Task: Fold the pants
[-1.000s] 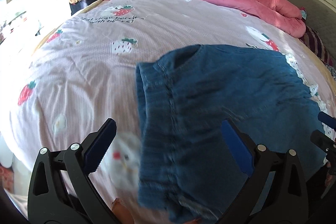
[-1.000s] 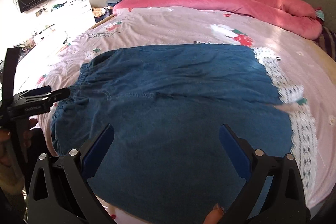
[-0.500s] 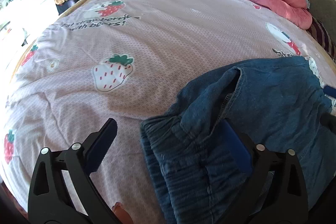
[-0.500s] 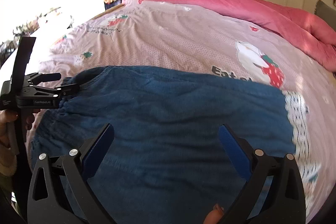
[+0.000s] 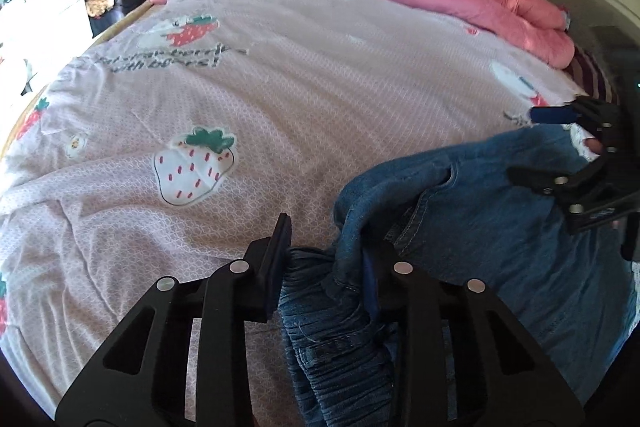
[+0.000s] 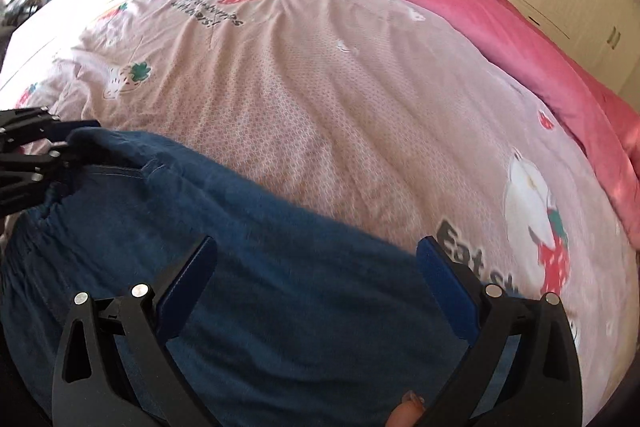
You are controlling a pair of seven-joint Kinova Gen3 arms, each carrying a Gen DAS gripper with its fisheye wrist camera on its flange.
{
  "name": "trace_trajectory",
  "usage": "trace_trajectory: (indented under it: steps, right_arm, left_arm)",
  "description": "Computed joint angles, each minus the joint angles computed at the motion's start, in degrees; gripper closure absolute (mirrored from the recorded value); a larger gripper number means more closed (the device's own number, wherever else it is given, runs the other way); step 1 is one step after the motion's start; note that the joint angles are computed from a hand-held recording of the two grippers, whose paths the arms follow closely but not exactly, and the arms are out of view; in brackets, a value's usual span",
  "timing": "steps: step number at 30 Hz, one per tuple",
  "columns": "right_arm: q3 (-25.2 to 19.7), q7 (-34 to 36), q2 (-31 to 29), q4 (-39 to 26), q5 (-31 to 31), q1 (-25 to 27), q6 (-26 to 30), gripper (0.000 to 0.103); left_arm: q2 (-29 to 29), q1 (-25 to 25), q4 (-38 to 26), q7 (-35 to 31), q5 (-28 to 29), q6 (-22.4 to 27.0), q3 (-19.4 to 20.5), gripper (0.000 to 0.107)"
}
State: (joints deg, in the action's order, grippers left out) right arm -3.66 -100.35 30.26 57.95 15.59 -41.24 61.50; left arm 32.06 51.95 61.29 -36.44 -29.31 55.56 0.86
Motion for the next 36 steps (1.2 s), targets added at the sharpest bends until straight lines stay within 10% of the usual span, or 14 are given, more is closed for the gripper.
trace_trajectory:
  steps: [5, 7, 10, 21, 36]
  right_arm:
    - [-2.01, 8.69, 4.16, -6.80, -3.10, 1.57, 4.27, 0.010]
    - [-3.53, 10.88, 4.20, -7.34, -7.13, 3.59, 4.28, 0.070]
    - [-2.64, 10.97, 2.51, -5.26, -8.36, 2.87, 2.65, 0.095]
    - [-3.74, -4.46, -16.68, 18.96, -3.19, -0.18, -13.50, 0.098]
    - [-16.90, -24.33, -33.82, 41.27, 2.70, -0.09, -21.97, 0.097]
  left_arm:
    - [-2.80, 1.72, 4.33, 4.12, -3.53, -4.87, -1.47, 0.084]
    - [-3.32, 2.38, 5.27, 5.15, -5.35, -5.79, -1.57, 0.084]
    - [-3.47, 2.67, 5.53, 6.00, -6.49, -5.66, -1.18, 0.084]
    - [-7.85, 8.26, 12.50, 15.91, -18.25, -8.38, -1.40, 0.084]
    - [-12.78, 17.60, 22.36, 30.08, -34.25, 2.95, 7.74, 0.083]
